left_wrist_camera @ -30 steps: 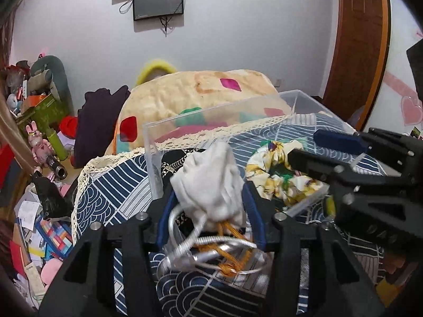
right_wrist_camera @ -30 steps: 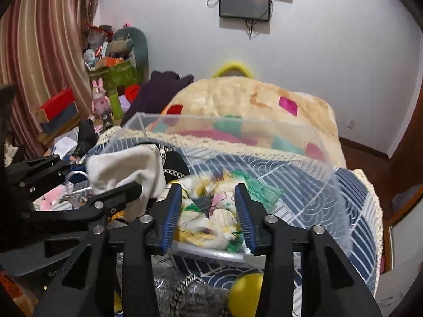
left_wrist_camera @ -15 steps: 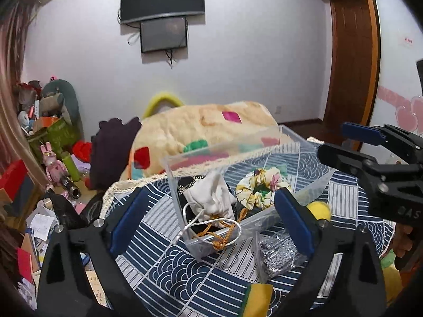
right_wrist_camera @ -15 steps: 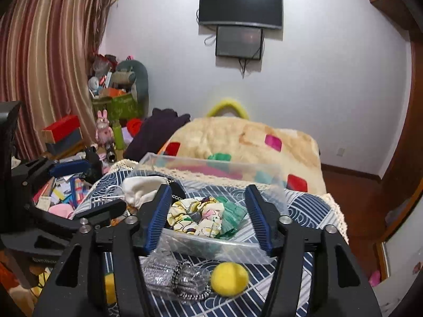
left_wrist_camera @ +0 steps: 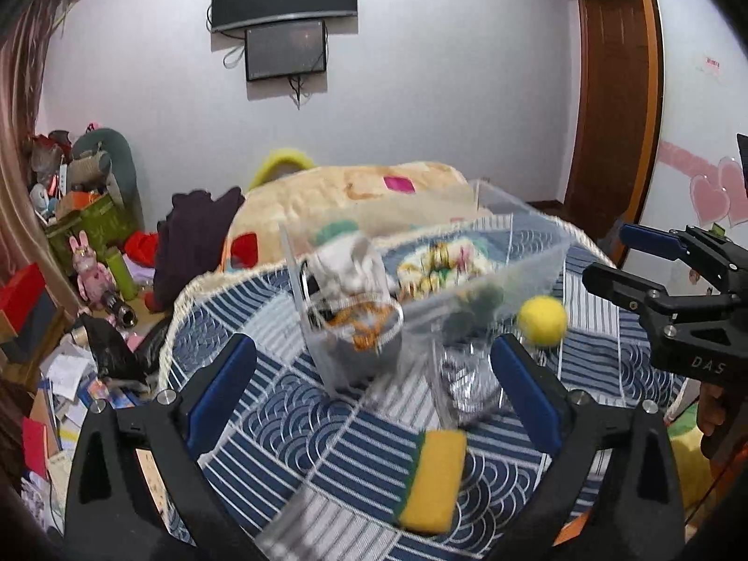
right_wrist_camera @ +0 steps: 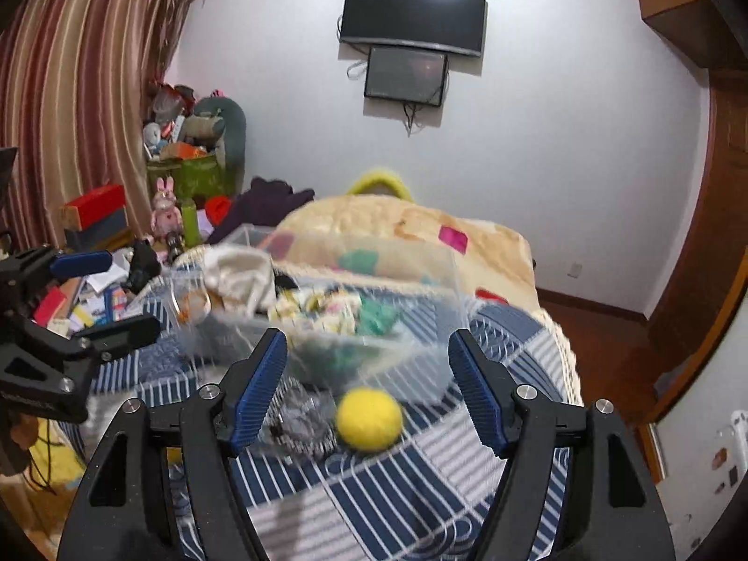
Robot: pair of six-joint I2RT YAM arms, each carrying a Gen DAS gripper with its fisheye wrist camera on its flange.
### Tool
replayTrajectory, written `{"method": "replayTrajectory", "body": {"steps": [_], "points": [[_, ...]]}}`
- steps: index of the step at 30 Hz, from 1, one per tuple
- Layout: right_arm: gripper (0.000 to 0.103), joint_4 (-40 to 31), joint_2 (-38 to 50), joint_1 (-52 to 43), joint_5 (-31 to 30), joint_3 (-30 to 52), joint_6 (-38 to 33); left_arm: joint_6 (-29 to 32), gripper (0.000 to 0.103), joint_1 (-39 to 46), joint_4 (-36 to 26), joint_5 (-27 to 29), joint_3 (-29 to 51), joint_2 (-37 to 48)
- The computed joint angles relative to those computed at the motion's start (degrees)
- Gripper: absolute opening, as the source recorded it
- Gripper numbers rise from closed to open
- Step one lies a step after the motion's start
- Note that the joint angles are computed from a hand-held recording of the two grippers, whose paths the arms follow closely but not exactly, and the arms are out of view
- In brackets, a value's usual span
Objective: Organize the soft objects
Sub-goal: 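Grasp the yellow felt ball with the right tool while the left tool grasps the yellow-green sponge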
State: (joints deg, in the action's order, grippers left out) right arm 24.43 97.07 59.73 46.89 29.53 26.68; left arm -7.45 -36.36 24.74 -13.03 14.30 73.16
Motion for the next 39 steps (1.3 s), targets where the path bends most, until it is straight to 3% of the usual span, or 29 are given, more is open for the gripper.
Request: {"method": "replayTrajectory", "body": {"steps": [10,12,16,18,23,28,32,39], "points": [[0.069,4.63,6.23,-2.71,-6.35,-3.59,5.91,-2.90,0.099,-2.84,14.50,-0.04,-3.98,13.75],[0.069,5.69,6.91,-3.36,-7.44,-4.05,6.58,-3.20,0.082,-2.72,16.35,1.43,-4.27,15.91],[0.068,6.95,8.86,-5.10,-10.10,-3.21,7.05,-3.21,0.065,-1.25,19.19,6.08,-3.79,20.89],[0.063,8.10,9.74,-6.05,-11.41,-2.86,7.02,-2.69,0.048,-0.38,19.59,8.06,-2.98,23.44],[0.054,9.21,11.38,-7.95,-14.36,-1.56,7.34,-3.31,0.030,-0.47,23.39,11.32,-4.28,24.97],[0.041,9.13,13.25,-8.61,-16.44,-0.22,7.54,-4.23,0.029,-1.68,25.27,9.96,-5.89,24.66],[0.038,9.16,13.58,-7.93,-15.28,-0.29,7.39,-4.62,0.029,-1.17,24.56,9.10,-7.62,21.05],[0.038,8.47,9.80,-5.94,-11.84,-2.72,7.74,-3.42,0.029,1.06,13.78,8.03,-8.08,5.02]]}}
